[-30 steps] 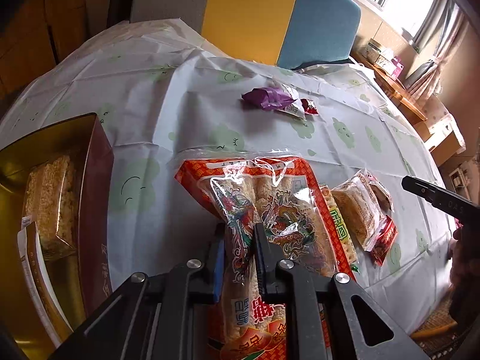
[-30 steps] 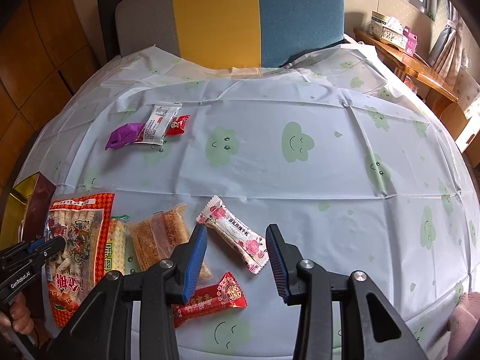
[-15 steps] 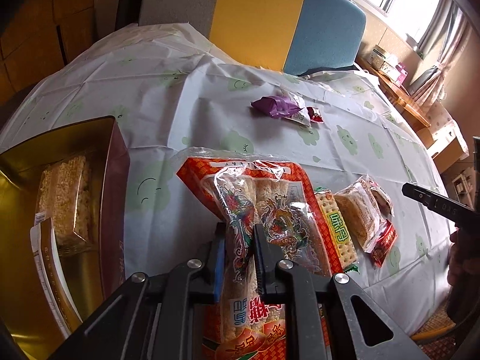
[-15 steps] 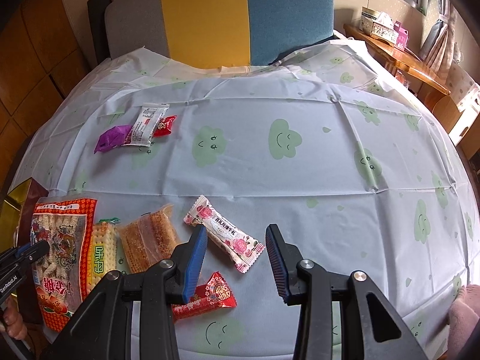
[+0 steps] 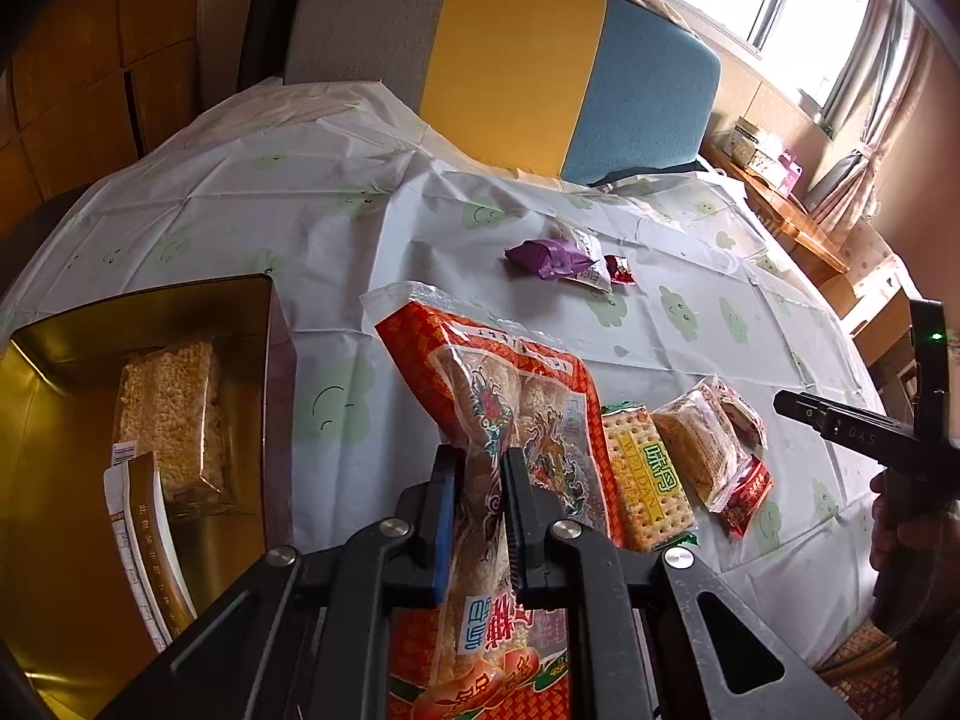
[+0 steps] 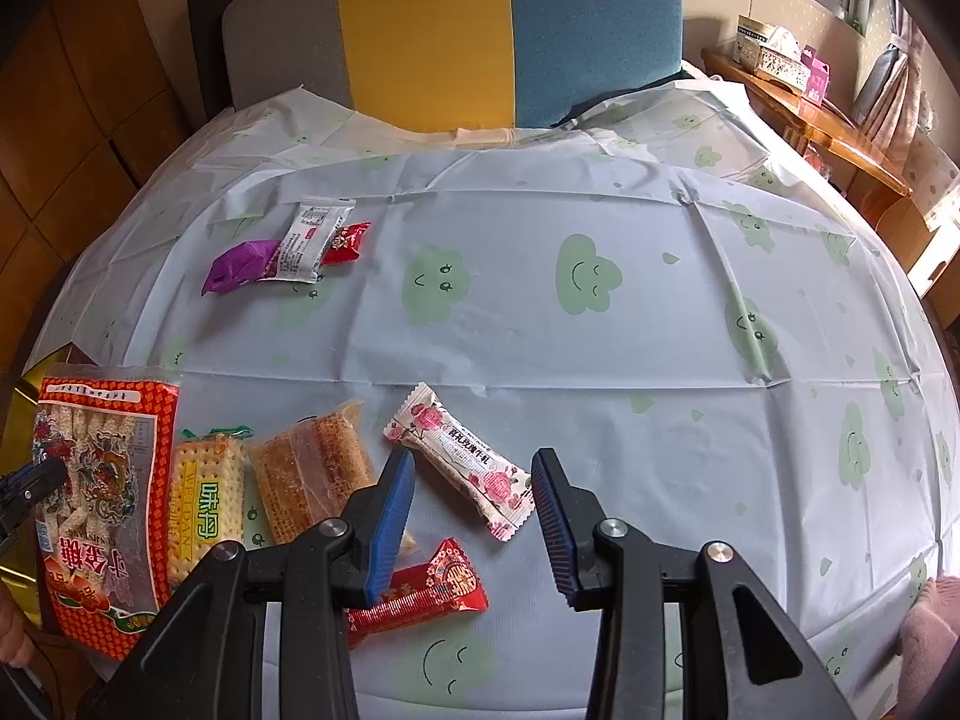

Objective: Organize snacks
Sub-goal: 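Carry the red dragon-print bag with the left tool into the tin and release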

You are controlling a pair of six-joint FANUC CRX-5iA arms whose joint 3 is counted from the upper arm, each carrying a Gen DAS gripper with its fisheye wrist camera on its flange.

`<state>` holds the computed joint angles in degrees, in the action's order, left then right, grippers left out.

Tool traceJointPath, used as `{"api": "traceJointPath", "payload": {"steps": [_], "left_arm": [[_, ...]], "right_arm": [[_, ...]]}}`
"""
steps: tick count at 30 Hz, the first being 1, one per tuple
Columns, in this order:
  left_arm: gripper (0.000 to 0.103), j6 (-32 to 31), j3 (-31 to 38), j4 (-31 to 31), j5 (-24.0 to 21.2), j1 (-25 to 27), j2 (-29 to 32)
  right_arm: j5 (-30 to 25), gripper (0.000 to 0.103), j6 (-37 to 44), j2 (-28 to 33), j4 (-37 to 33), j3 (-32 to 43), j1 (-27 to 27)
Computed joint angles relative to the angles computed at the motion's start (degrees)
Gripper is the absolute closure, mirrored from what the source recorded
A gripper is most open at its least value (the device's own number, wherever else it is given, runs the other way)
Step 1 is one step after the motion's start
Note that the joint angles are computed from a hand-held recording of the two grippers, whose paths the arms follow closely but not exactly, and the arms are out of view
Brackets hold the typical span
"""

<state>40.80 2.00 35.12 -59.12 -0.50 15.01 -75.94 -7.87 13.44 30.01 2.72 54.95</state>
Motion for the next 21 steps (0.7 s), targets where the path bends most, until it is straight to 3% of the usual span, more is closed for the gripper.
{"api": "traceJointPath", "payload": {"steps": [5, 15, 21], "left_arm": [[0.089, -1.13, -0.60, 2.21, -0.87, 1.19, -0.42], [0.089, -2.74, -0.99, 6.33, -2.87, 4.00, -1.73], [0.089, -2.87, -0.80, 8.31, -3.12, 6.72, -2.67]], "right_arm": [[1.41, 0.062, -0.28, -0.45, -0.01, -0.61, -0.06], [12.28, 0.063, 1.39, -2.26, 2.10, -3.55, -0.12], [11.41, 0.063, 8.84, 0.93, -2.32, 0.72, -0.40]]}}
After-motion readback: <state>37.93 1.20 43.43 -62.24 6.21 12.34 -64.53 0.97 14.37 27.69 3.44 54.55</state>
